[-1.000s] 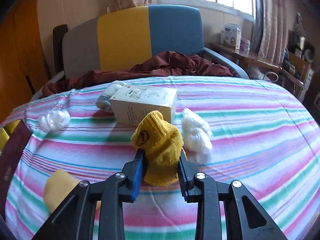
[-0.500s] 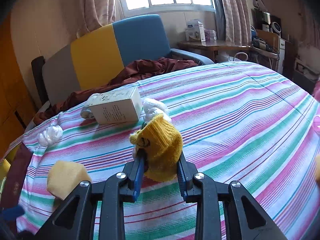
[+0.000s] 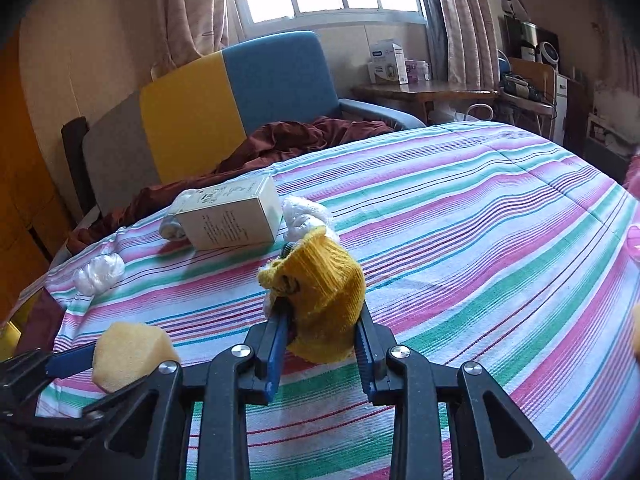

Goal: Organize objects
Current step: 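Grasp the yellow sponge with left gripper while right holds the sock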

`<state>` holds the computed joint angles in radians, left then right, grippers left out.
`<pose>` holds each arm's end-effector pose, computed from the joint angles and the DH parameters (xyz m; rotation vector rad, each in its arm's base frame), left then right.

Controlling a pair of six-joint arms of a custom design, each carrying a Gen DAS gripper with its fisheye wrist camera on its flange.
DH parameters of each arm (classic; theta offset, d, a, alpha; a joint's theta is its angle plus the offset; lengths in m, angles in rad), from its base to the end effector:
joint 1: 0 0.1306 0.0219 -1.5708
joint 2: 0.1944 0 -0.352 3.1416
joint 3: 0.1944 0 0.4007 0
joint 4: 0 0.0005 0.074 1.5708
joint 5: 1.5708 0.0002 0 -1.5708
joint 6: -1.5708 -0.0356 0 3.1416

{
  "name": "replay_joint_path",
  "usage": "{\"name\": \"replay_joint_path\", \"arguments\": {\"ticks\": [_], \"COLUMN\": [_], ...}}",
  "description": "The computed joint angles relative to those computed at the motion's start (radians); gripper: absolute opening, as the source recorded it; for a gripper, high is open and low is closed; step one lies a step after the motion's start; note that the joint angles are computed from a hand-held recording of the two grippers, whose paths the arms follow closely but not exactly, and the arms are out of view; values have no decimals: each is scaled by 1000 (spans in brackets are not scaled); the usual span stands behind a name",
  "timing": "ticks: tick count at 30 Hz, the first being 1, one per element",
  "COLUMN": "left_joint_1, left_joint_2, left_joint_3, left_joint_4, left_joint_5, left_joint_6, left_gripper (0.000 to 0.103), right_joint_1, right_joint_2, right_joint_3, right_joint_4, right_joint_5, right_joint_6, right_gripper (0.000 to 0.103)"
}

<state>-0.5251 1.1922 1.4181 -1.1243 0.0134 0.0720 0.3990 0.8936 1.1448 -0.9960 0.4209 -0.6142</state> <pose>0.3595 -0.2094 0.4805 0.5648 2.4243 -0.2718 0.3051 0.1123 0.4696 0.4468 2.1934 0.0576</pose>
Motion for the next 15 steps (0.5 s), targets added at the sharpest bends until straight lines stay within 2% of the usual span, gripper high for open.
{"name": "replay_joint_path", "arguments": {"ticks": [1, 3, 5, 9, 13, 15], "left_joint_1": [2, 19, 36, 45, 32, 22], "left_joint_2": [-6, -10, -9, -21, -37, -58], "left_joint_3": [-12, -24, -27, -47, -63, -81], "left_joint_4": [17, 27, 35, 56, 69, 85], "left_joint_5": [0, 22, 65, 87, 60, 21], "left_joint_6": [-4, 11, 20, 23, 8, 11], "left_gripper": [82, 67, 65, 65, 63, 61], "right_joint_1": [-1, -1, -3, -4, 1, 6], "right_joint_2": [0, -1, -1, 1, 9, 13], "right_joint_3": [0, -2, -3, -3, 2, 5], "right_joint_4": [1, 2, 4, 5, -3, -6], "right_joint_5": [-2, -2, -6, -8, -3, 8], "right_joint_6": [0, -2, -2, -2, 0, 5], "right_gripper": [31, 32, 32, 32, 33, 33]}}
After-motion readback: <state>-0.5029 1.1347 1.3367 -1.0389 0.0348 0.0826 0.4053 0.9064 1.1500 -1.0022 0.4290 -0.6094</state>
